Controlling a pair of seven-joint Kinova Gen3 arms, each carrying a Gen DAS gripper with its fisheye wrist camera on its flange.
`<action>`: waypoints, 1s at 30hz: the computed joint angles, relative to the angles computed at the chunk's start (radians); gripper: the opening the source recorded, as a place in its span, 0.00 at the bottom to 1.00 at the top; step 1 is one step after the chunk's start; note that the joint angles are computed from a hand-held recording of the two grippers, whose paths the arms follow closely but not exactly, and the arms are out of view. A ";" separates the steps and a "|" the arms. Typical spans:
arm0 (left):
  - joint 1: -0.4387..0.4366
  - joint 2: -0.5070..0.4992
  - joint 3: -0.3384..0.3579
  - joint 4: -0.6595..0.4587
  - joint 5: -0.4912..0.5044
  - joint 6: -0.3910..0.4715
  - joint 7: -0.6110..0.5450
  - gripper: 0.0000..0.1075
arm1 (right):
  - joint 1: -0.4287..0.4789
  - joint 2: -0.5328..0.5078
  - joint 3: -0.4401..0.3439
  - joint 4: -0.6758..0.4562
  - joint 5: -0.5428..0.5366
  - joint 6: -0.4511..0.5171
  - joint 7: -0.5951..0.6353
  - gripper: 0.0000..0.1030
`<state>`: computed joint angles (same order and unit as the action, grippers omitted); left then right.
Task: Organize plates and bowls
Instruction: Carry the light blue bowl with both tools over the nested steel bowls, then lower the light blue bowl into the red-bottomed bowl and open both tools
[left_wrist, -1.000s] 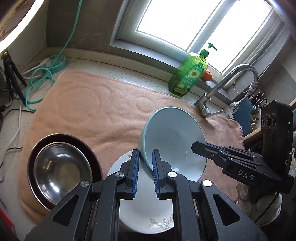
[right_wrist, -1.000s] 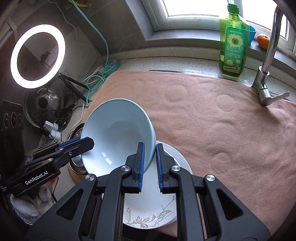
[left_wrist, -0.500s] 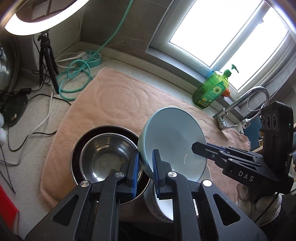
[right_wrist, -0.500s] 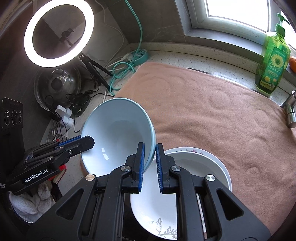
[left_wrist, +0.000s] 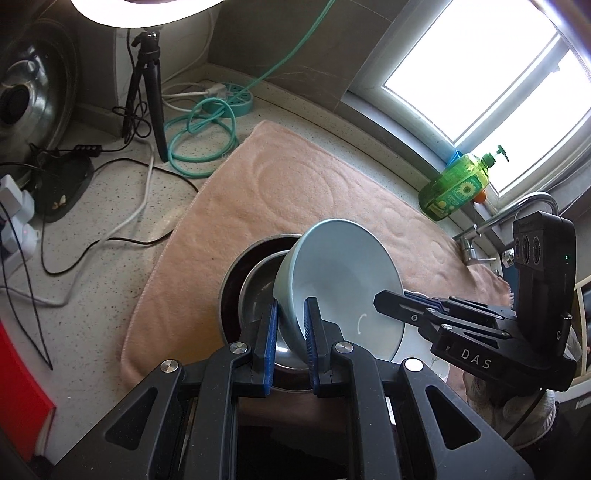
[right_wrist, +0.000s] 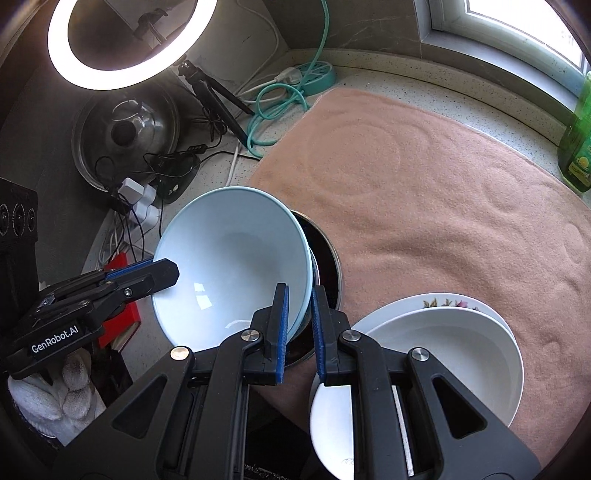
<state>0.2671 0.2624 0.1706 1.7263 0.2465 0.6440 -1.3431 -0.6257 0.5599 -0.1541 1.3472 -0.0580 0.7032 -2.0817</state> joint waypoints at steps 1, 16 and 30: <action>-0.007 0.001 0.002 0.003 0.009 0.001 -0.007 0.12 | 0.001 0.007 -0.002 -0.008 -0.002 0.006 0.002 0.12; -0.032 0.040 0.000 0.001 0.035 0.028 -0.048 0.12 | -0.013 0.053 0.004 -0.061 -0.001 0.056 0.001 0.12; -0.045 0.062 0.004 -0.005 0.056 0.038 -0.070 0.11 | -0.029 0.080 0.017 -0.097 0.015 0.094 -0.011 0.12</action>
